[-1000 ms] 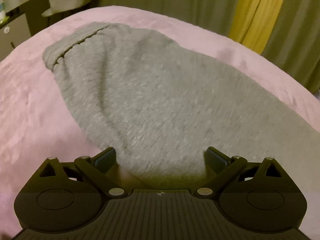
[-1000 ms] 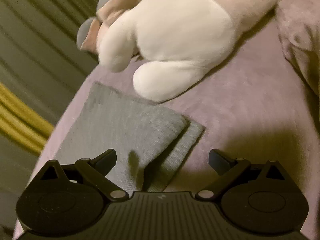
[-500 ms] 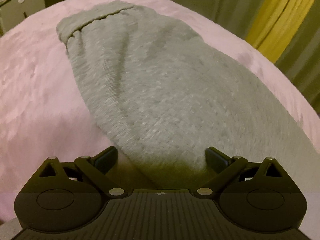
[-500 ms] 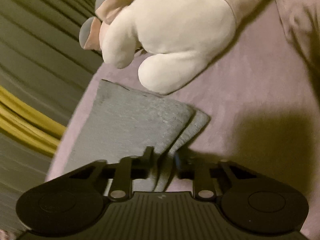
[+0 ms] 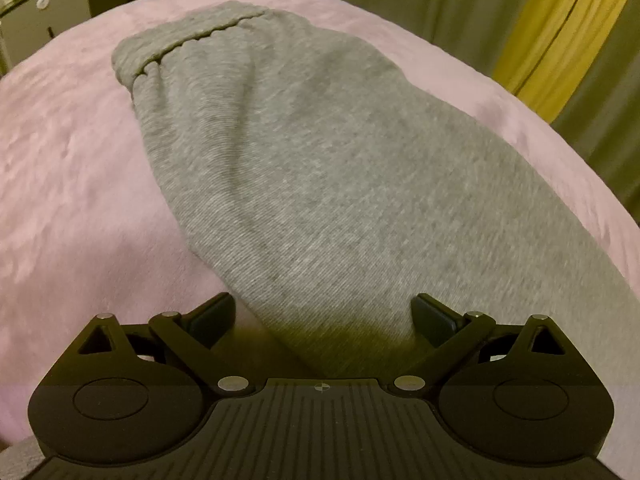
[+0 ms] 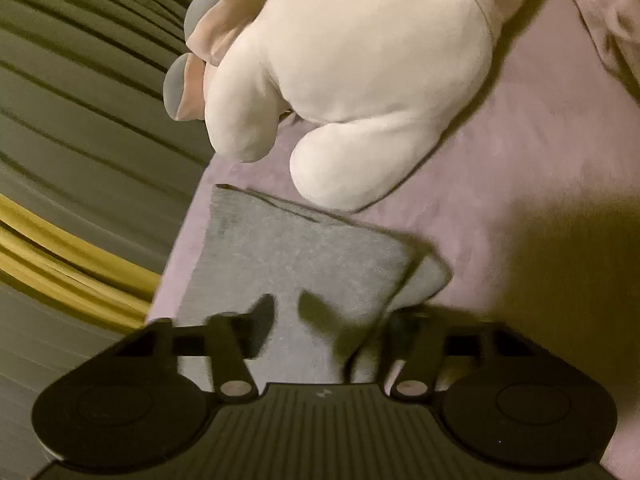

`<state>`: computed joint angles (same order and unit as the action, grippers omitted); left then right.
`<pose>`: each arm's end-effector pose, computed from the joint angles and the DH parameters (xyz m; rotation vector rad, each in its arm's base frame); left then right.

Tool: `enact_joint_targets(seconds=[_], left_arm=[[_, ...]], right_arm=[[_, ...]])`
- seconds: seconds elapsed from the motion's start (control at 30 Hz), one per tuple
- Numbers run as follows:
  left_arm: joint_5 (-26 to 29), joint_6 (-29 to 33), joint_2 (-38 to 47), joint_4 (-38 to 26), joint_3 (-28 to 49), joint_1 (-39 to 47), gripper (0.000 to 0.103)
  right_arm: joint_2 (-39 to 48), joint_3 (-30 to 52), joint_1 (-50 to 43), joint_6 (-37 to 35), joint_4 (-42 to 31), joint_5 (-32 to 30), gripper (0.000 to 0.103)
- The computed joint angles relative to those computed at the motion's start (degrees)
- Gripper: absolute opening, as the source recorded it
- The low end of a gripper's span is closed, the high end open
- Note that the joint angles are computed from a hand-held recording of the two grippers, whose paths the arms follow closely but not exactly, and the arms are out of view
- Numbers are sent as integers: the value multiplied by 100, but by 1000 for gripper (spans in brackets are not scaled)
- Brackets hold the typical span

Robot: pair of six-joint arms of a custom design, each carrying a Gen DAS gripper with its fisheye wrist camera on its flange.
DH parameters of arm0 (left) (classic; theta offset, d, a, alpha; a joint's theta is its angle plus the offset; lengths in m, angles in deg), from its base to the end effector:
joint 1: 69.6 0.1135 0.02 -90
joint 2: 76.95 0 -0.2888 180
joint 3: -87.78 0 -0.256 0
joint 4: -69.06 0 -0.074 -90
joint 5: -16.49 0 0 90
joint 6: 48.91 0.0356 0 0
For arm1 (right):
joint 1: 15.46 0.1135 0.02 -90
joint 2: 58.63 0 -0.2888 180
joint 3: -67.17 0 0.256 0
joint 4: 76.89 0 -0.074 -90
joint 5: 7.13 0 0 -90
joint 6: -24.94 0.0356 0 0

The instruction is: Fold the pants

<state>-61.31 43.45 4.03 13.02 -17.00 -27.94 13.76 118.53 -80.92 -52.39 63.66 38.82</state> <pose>0.2148 0.1811 0.2772 -0.8110 2.4796 -0.0129 0.1142 -0.1904 0.2102 1.2574 1.9377 0.5633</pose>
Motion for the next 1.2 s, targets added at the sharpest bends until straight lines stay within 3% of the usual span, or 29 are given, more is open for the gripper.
enact_joint_targets(seconds=[0.03, 0.37, 0.57, 0.73, 1.2], left_arm=[[-7, -5, -7, -4, -1, -8, 100], [-117, 54, 18, 9, 4, -55, 100], [-158, 40, 12, 38, -25, -126, 100], [-50, 55, 45, -2, 8, -44, 100], [217, 79, 23, -114, 28, 109, 100]], right_arm=[[3, 4, 54, 4, 11, 114, 15], [234, 9, -264, -223, -97, -215, 17], [163, 30, 129, -6, 111, 219, 15], [-427, 94, 724, 157, 28, 1019, 12], [-853, 415, 1260, 454, -112, 1379, 11]])
